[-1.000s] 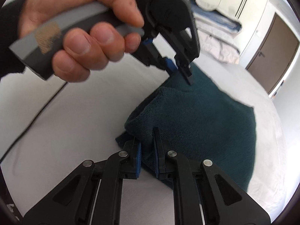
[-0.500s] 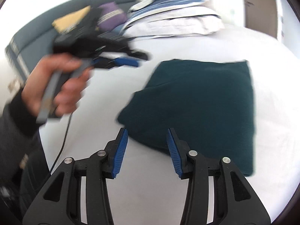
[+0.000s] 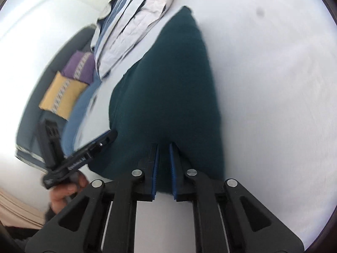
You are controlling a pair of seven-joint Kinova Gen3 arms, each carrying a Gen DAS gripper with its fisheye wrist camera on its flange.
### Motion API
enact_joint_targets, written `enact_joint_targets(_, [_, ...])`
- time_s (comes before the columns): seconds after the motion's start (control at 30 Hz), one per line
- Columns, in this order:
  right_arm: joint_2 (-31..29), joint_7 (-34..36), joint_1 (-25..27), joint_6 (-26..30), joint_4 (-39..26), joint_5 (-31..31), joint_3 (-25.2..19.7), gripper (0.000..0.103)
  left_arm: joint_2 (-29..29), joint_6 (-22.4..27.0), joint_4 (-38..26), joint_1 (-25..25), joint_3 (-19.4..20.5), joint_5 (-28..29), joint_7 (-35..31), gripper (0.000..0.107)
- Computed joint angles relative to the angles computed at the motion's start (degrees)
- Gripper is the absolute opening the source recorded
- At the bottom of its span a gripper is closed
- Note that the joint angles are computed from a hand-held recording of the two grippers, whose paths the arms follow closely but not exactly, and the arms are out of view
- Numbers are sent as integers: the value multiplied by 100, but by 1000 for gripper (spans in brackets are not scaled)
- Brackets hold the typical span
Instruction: Fold small clothes
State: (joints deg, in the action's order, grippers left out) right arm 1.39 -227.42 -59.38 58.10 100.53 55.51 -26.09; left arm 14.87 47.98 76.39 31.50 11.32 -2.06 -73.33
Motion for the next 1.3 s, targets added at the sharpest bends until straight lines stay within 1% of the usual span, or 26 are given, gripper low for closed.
enact_joint_targets(0.03, [-54, -1, -16, 59, 46, -18, -27, 8, 0, 76, -3, 4, -5, -95, 61, 59])
enact_joint_targets(0.07, [-69, 83, 20, 90, -8, -79, -51, 8, -25, 105, 57, -97, 82, -97, 122, 63])
enact_joint_targets(0.1, [-139, 126, 68, 125, -7, -158, -145, 8, -77, 41, 165, -305, 245, -6, 179, 63])
enact_joint_targets(0.17, [-109, -4, 358, 169, -62, -79, -582, 12, -170, 95, 224, -403, 352, -70, 392, 63])
enact_joint_targets(0.23, [-2, -191, 700, 180, -167, 305, -1099, 16, -319, 202, 209, -76, 140, -475, 657, 60])
enact_joint_targets(0.3, [-64, -457, 1112, -13, -63, 691, -1612, 17, -474, 219, 221, 379, -137, -941, 1051, 58])
enact_joint_targets(0.33, [-81, -491, 1377, -82, -50, 758, -1864, 20, -558, 176, 231, 561, -217, -1174, 1233, 58])
enact_joint_targets(0.37, [-57, -465, 1638, -71, -81, 733, -2127, 27, -601, 160, 200, 671, -218, -1388, 1383, 58])
enact_joint_targets(0.4, [-37, -394, 1904, -146, -86, 616, -2327, 34, -627, 83, 185, 737, -206, -1508, 1440, 58])
enact_joint_targets(0.43, [12, -391, 2169, -309, -55, 463, -2487, 35, -637, 52, 155, 696, -104, -1535, 1426, 58])
enact_joint_targets(0.47, [3, -465, 2435, -531, 82, 291, -2633, 34, -554, 60, 44, 548, 98, -1469, 1319, 58])
enact_joint_targets(0.5, [-110, -514, 2700, -761, 248, 206, -2774, 32, -393, 131, -174, 460, 193, -1387, 1195, 58])
enact_joint_targets(0.57, [-396, -352, 3231, -995, 327, -103, -3146, 32, -139, 212, -438, 564, 122, -1370, 1082, 56])
enact_joint_targets(0.63, [-575, 99, 3761, -877, 157, -475, -3620, 32, 123, 413, -740, 623, 45, -1318, 1013, 55])
enact_joint_targets(0.7, [-771, 565, 4291, -893, -13, -819, -3891, 34, 380, 629, -1076, 666, -107, -1297, 1069, 52])
enact_joint_targets(0.73, [-977, 798, 4555, -1027, -48, -1042, -3908, 34, 502, 788, -1281, 711, -214, -1348, 1171, 52])
enact_joint_targets(0.8, [-1225, 1264, 4912, -1329, -126, -1327, -3730, 34, 623, 950, -1559, 757, -347, -1381, 1301, 52])
enact_joint_targets(0.9, [-1073, 1964, 4844, -1718, -355, -1459, -2993, 34, 1001, 1557, -2248, 854, -462, -1502, 1171, 52])
enact_joint_targets(0.97, [-713, 2430, 4862, -2078, -620, -1702, -2484, 34, 1306, 1877, -2638, 804, -457, -1356, 923, 52])
enact_joint_targets(1.0, [-459, 2663, 4925, -2198, -767, -1908, -2347, 34, 1393, 1897, -2695, 760, -454, -1251, 809, 53])
enact_joint_targets(1.03, [-194, 2896, 5093, -2407, -940, -2022, -2312, 34, 1440, 1887, -2701, 740, -474, -1180, 730, 58])
enact_joint_targets(1.07, [72, 3129, 5281, -2524, -1096, -2134, -2382, 34, 1436, 1796, -2617, 699, -507, -1102, 713, 62])
enact_joint_targets(1.13, [603, 3595, 5684, -2477, -1337, -2359, -2651, 32, 1313, 1572, -2323, 552, -504, -855, 728, 74])
enact_joint_targets(1.17, [833, 3828, 5771, -2325, -1535, -2451, -2716, 32, 1288, 1452, -2216, 417, -492, -634, 673, 76])
enact_joint_targets(1.23, [984, 4187, 5783, -2054, -1724, -2641, -2575, 31, 1251, 1237, -2036, 168, -360, -373, 549, 80])
enact_joint_targets(1.3, [910, 4255, 5809, -2116, -1604, -2852, -2307, 32, 1261, 1212, -2048, 297, -459, -485, 519, 80])
